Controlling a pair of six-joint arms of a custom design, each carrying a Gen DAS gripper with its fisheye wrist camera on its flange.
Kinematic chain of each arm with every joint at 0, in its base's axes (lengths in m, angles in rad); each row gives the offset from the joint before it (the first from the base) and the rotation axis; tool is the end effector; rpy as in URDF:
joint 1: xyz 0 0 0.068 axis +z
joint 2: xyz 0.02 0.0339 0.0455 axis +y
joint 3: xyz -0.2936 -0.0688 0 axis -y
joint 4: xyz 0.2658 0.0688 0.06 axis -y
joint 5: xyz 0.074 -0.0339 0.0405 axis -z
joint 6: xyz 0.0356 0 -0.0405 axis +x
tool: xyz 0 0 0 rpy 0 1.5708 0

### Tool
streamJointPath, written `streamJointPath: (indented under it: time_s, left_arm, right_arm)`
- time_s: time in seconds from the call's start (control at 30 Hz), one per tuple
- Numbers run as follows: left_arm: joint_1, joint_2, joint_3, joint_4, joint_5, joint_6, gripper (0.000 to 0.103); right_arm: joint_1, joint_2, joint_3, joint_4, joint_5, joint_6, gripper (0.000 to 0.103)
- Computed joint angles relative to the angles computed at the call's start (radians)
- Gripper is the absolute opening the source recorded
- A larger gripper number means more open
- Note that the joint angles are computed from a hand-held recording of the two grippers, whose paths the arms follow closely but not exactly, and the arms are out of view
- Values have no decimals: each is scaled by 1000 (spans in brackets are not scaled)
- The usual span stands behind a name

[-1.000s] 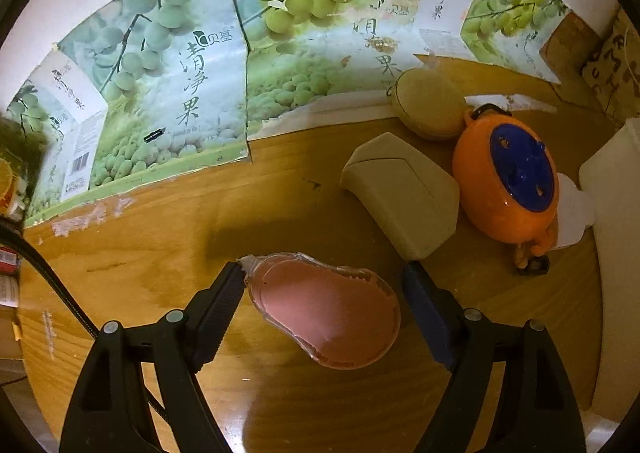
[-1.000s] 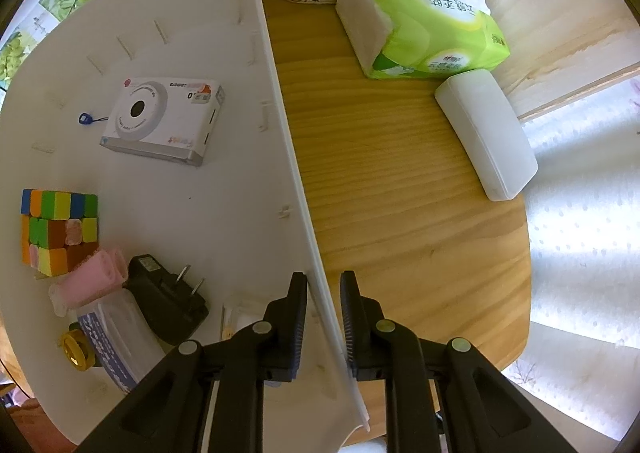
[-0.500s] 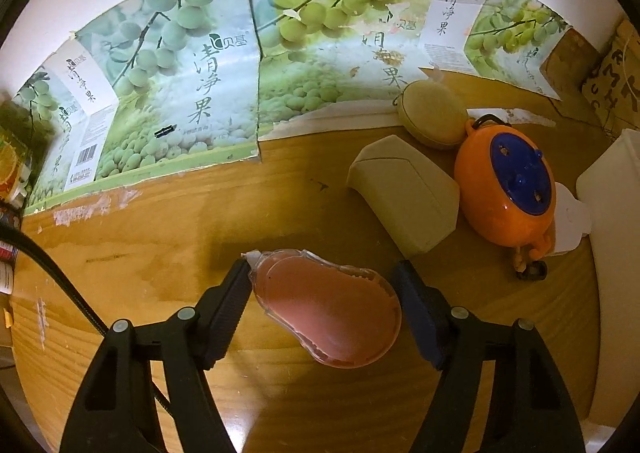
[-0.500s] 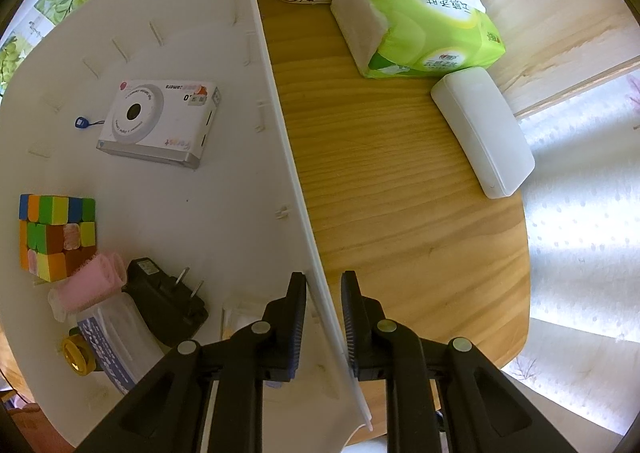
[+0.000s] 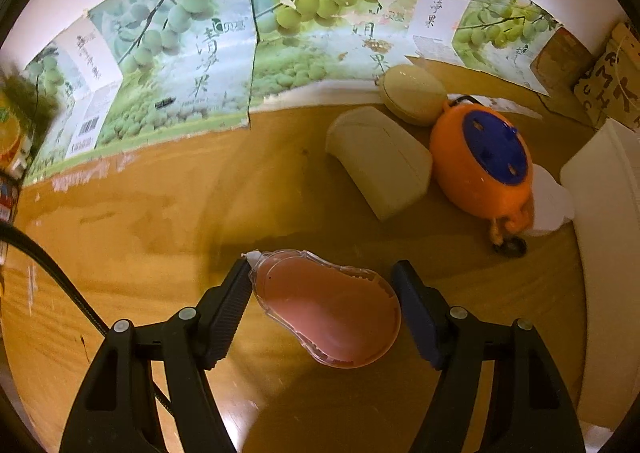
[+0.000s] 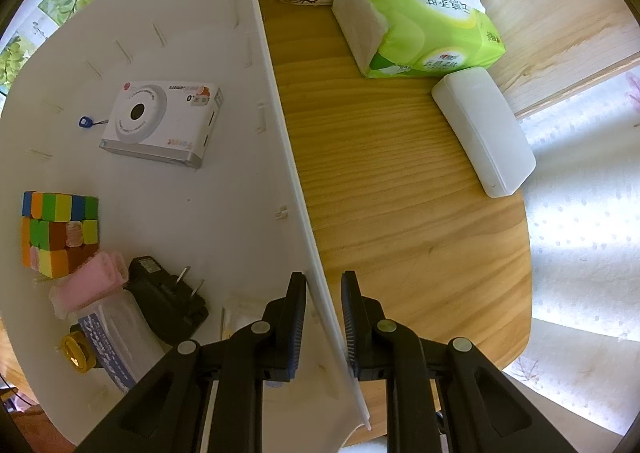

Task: Organize rigid objects
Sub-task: 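Close left tool around the pink sponge, then carry pink sponge into white bin and open left tool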

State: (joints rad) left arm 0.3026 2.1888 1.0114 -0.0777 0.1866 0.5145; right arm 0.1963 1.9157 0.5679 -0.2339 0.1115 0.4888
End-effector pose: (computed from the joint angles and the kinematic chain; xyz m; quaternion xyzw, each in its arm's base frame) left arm 0.3659 0.1073 0.0267 0.1185 0.9762 -0.0223 0.1802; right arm 0.2316 0.0420 0.0345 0.1452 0.9878 -0.0543 0.0136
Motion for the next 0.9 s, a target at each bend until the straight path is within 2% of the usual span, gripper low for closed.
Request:
streamJointPath:
  time_s: [0.27,0.53,0.9]
  left_arm:
    - [5,-122,-178,44,-4,-25,74]
    - [-20,-319,-375,61,-13,-77,74]
    - [-218,-686,-586,8,-41,-235,74]
  right_arm:
    - [-31,-22,-40,51,-32,-28,15]
    - [-80,-51,-95,122,-95,-124,10]
    - [-162,-71,-148,178,-168,-314,5]
